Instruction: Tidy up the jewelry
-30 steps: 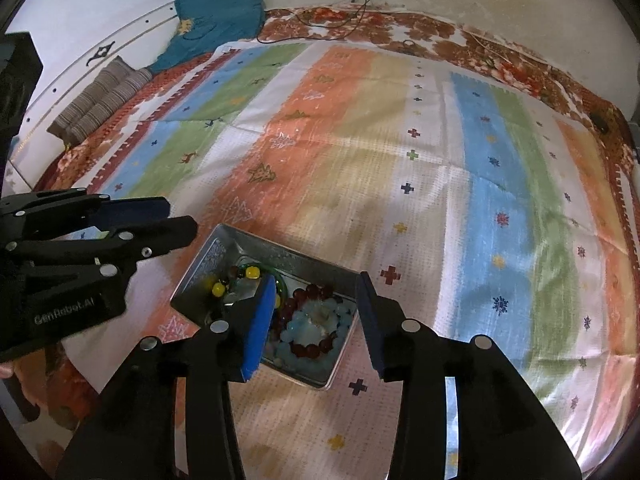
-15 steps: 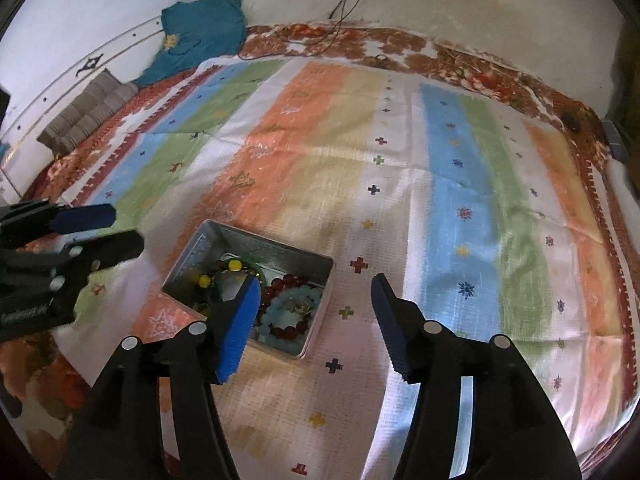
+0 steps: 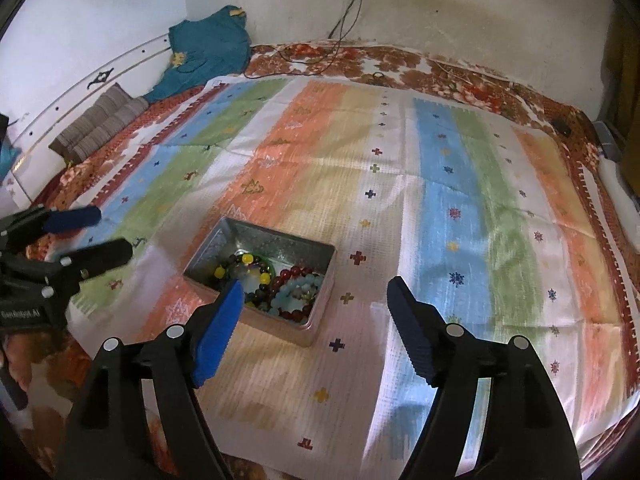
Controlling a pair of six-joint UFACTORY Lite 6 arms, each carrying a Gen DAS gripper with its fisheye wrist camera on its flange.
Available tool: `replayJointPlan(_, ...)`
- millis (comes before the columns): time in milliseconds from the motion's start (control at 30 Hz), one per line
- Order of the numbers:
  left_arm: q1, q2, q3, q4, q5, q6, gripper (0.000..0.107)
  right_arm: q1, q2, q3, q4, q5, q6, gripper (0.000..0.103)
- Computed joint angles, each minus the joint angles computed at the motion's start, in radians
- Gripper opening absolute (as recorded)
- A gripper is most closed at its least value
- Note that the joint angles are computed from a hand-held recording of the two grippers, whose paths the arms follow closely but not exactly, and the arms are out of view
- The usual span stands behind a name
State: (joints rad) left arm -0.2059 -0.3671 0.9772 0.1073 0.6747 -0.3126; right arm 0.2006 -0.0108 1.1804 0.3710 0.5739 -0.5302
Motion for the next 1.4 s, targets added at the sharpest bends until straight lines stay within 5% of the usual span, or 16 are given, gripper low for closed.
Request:
replayJointPlan(533, -0.090, -0.192, -0.150, 0.156, -0.004, -0.180, 0.097, 0.005, -0.179, -0.161, 0.059, -0.056, -0.080, 0.088)
replayJointPlan(700, -0.146, -0.203, -0.162, 0.245, 0.024, -0.262, 0.097, -0.035, -0.218, -0.194, 0.175, -0.011, -0.162, 0.088)
replayJointPlan(1133, -0.289, -0.225, -0.182, 0.458, 0.095, -0.483, 0.097, -0.017, -0.323, -0.279, 0.141, -0.061, -0.154, 0.094)
replayJointPlan(1400, -0.286, -0.242, -0.188, 0.462, 0.080, -0.498, 0.097, -0.026, -0.360, -0.300, 0.178, -0.061, -0.175, 0.094)
